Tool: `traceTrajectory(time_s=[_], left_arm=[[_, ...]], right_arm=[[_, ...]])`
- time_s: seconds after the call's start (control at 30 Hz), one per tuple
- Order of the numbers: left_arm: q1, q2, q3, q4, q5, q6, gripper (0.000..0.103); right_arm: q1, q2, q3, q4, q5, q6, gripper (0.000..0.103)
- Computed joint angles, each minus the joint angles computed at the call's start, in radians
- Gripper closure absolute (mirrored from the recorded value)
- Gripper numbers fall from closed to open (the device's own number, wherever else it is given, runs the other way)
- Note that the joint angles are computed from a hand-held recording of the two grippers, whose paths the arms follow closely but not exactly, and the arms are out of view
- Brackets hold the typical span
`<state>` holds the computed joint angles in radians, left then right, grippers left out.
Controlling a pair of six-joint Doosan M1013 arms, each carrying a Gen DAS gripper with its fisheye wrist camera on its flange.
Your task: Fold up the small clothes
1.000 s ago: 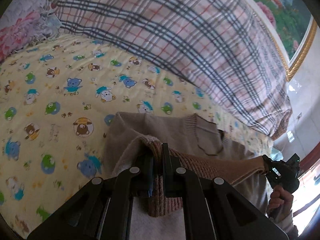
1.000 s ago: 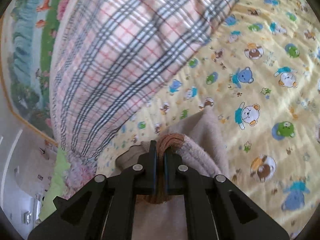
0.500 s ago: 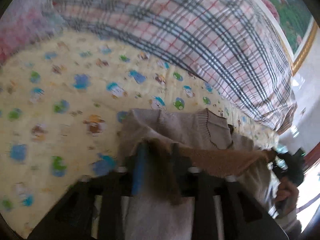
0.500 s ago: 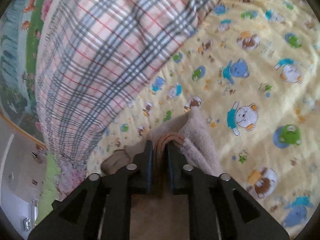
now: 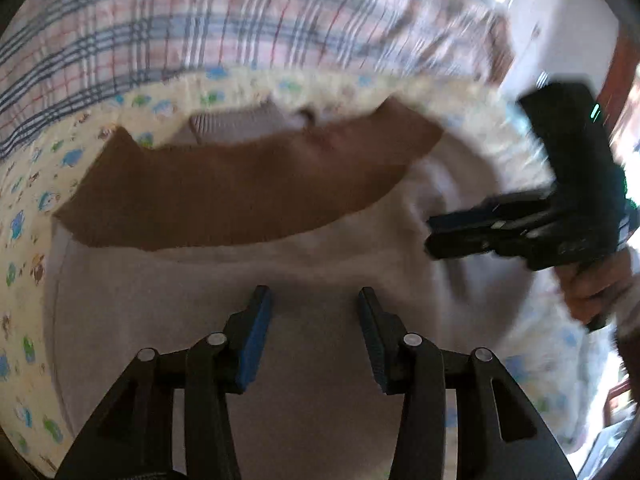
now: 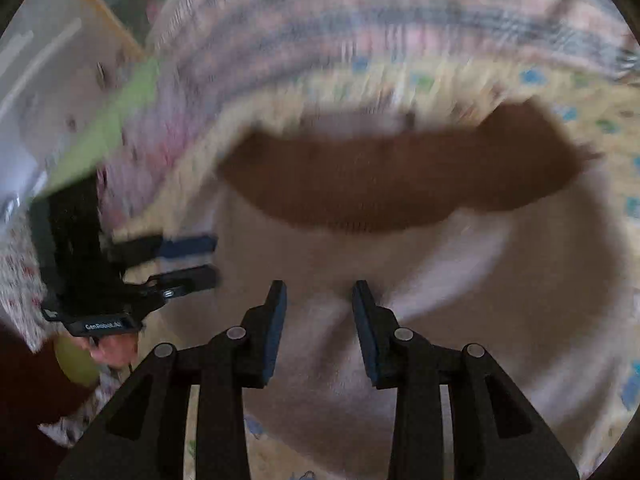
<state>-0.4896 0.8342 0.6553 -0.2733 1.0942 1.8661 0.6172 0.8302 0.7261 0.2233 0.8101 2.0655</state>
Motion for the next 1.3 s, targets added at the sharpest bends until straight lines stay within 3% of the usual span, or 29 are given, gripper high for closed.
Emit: traceTrajectory(time_s=[0.07, 0.1, 0.13, 0.17, 0.2, 0.27, 0.3, 0.4, 0.43, 0.53, 0.6, 0.7, 0.8, 0.93, 0.97, 1.1, 1.17, 1.3], left_arm=[[0.007, 0.051, -0.077, 0.033, 0.029, -0.034, 0.072], [0.021, 0.069, -0.106, -0.006, 0.029, -0.038, 0.075], [0.028, 0.080, -0.125, -0.011, 0.018, -0.055, 0.085], [0.032, 0.091, -0.147, 0.016, 0.011, -0.081, 0.087], [0.034, 0.106, -0.177, 0.064, 0.004, -0.119, 0.087], [0.042, 0.134, -0.226, 0.140, -0.010, -0.197, 0.087], [0.047, 0.169, -0.292, 0.188, 0.019, -0.252, 0.087], [0.085, 0.270, -0.488, 0.165, 0.103, -0.361, 0.097], [0.094, 0.279, -0.505, 0.158, 0.100, -0.388, 0.098], [0.096, 0.217, -0.379, 0.225, 0.000, -0.468, 0.099], [0.110, 0.164, -0.272, 0.178, -0.067, -0.490, 0.100], [0.108, 0.097, -0.151, 0.182, -0.132, -0.482, 0.098], [0.093, 0.022, -0.028, 0.202, -0.182, -0.510, 0.087], [0.086, -0.107, 0.193, 0.124, -0.283, -0.449, 0.083], [0.084, -0.136, 0.243, 0.080, -0.306, -0.411, 0.078], [0.074, -0.191, 0.349, 0.011, -0.324, -0.339, 0.066], [0.066, -0.200, 0.375, 0.088, -0.315, -0.404, 0.066], [0.084, -0.203, 0.391, 0.136, -0.294, -0.490, 0.058]], right_arm=[[-0.013, 0.061, -0.098, -0.008, 0.106, 0.017, 0.067], [-0.019, 0.078, -0.125, -0.031, 0.128, 0.046, 0.068], [-0.023, 0.091, -0.147, -0.071, 0.144, 0.086, 0.073], [-0.030, 0.100, -0.156, -0.108, 0.143, 0.129, 0.076], [-0.037, 0.098, -0.142, -0.135, 0.109, 0.173, 0.084], [-0.043, 0.089, -0.116, -0.254, 0.054, 0.303, 0.085], [-0.045, 0.086, -0.108, -0.303, 0.041, 0.358, 0.086], [-0.047, 0.054, -0.035, -0.503, -0.034, 0.618, 0.088], [-0.045, 0.036, 0.000, -0.587, -0.056, 0.736, 0.088], [-0.042, -0.010, 0.091, -0.721, -0.117, 0.981, 0.087], [-0.026, -0.035, 0.125, -0.812, -0.089, 1.080, 0.084], [-0.018, -0.083, 0.196, -0.829, -0.121, 1.132, 0.084], [0.001, -0.125, 0.254, -0.841, -0.149, 1.135, 0.082], [0.037, -0.188, 0.349, -0.858, -0.214, 1.145, 0.076], [0.046, -0.199, 0.366, -0.859, -0.223, 1.145, 0.076], [0.078, -0.221, 0.407, -0.778, -0.271, 1.043, 0.072], [0.087, -0.226, 0.424, -0.733, -0.268, 1.023, 0.070], [0.099, -0.251, 0.478, -0.753, -0.143, 1.163, 0.068]])
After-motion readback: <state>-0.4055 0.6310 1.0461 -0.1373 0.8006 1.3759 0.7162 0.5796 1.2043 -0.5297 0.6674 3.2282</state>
